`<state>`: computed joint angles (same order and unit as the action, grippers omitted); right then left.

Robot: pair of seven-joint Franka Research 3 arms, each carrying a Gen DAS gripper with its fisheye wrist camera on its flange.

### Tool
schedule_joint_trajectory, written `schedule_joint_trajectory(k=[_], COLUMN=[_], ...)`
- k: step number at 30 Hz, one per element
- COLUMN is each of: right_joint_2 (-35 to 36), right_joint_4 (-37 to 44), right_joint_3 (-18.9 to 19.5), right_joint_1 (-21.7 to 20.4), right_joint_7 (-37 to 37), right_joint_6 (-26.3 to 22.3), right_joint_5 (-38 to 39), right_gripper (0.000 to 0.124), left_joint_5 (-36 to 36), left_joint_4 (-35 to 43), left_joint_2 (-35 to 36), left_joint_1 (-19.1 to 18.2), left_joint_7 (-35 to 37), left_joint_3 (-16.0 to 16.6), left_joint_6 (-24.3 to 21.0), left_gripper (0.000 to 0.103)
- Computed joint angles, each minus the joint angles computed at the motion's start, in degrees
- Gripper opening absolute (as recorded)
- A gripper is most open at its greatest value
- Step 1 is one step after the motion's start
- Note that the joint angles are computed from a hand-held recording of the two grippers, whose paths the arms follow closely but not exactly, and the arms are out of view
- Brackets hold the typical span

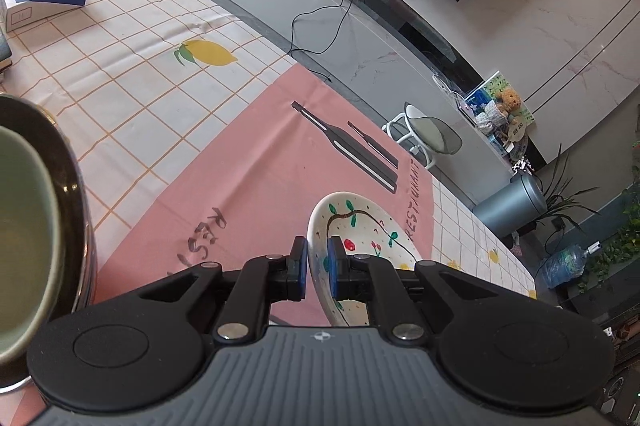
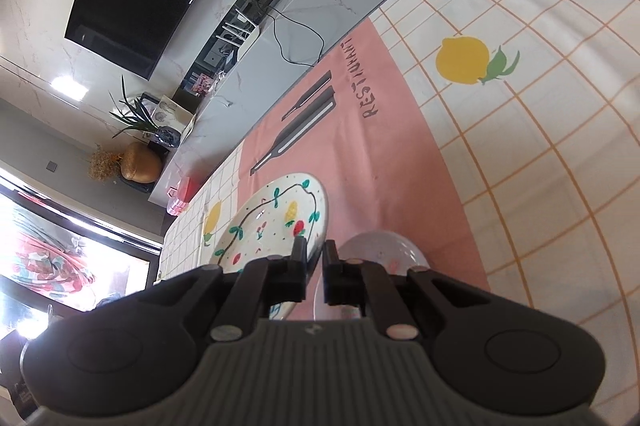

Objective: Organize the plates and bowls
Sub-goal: 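Lift the white painted plate with the left gripper over the glass plate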

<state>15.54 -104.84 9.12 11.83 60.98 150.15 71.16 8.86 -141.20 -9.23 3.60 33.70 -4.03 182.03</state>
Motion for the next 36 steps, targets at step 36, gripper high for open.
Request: schedule_joint_trajectory(k=[36], right_joint_2=[-25.25], right_joint_4=[-31.96], right_joint_3=[-5.91], right_joint_1=[7.62], right_joint_7=[-3.92], right_joint_6=[3.81], right_joint_5=[4.25], right_gripper=[0.006], left_joint_5=[-11.65], left_joint_4=[-18.96], left_joint_2=[-19.95], left_joint_1=[-16.65], left_joint_7=[16.30], left_joint_3=[10.43], left_joint_6=[-6.81], left_gripper=[0.011])
